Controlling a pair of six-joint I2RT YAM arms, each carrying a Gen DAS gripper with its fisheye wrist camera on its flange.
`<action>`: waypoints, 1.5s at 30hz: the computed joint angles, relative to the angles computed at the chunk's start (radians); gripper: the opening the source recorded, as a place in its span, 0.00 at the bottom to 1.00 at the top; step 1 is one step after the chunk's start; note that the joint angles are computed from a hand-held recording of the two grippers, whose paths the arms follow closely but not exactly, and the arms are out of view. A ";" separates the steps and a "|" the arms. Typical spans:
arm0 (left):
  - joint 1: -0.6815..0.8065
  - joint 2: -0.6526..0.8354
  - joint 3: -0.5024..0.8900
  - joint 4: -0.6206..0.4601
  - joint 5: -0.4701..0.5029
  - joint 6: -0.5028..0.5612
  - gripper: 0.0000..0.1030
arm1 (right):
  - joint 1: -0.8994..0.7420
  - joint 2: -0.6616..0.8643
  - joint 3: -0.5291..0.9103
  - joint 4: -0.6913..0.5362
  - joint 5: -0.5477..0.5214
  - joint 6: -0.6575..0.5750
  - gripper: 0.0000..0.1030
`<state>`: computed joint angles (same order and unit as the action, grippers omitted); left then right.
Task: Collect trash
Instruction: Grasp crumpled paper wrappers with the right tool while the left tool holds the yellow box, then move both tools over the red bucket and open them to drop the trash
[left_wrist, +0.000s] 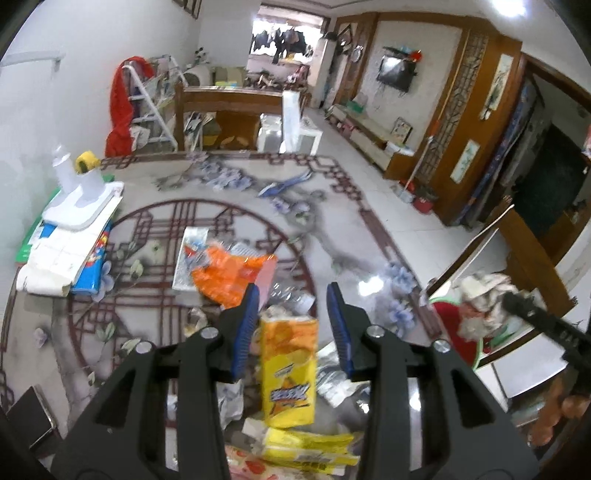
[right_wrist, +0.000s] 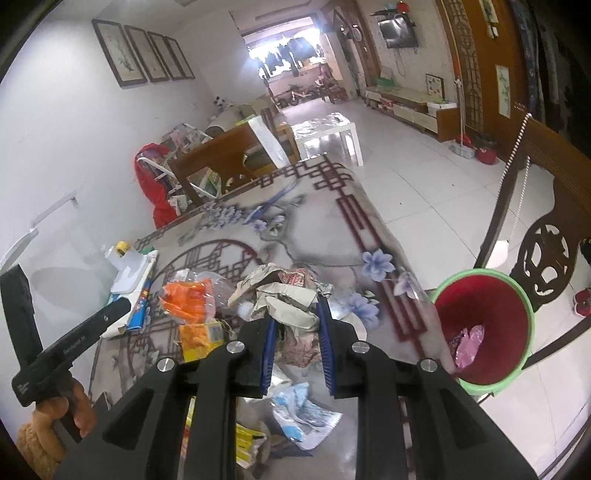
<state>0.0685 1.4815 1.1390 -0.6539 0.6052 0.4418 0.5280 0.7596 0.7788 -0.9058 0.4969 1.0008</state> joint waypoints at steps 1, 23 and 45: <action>-0.005 0.013 -0.007 -0.007 -0.016 0.012 0.44 | -0.019 -0.015 -0.014 -0.001 -0.022 -0.006 0.20; -0.170 0.257 -0.115 0.088 -0.245 -0.054 0.54 | -0.287 -0.136 -0.084 0.001 -0.235 -0.179 0.20; -0.259 -0.060 -0.077 0.046 -0.113 -0.232 0.37 | -0.798 -0.166 -0.098 0.057 -0.650 -0.551 0.20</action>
<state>-0.1900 1.4216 1.0621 -0.6082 0.4918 0.2098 -0.2698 0.5939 0.6807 -0.8487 -0.1530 0.4500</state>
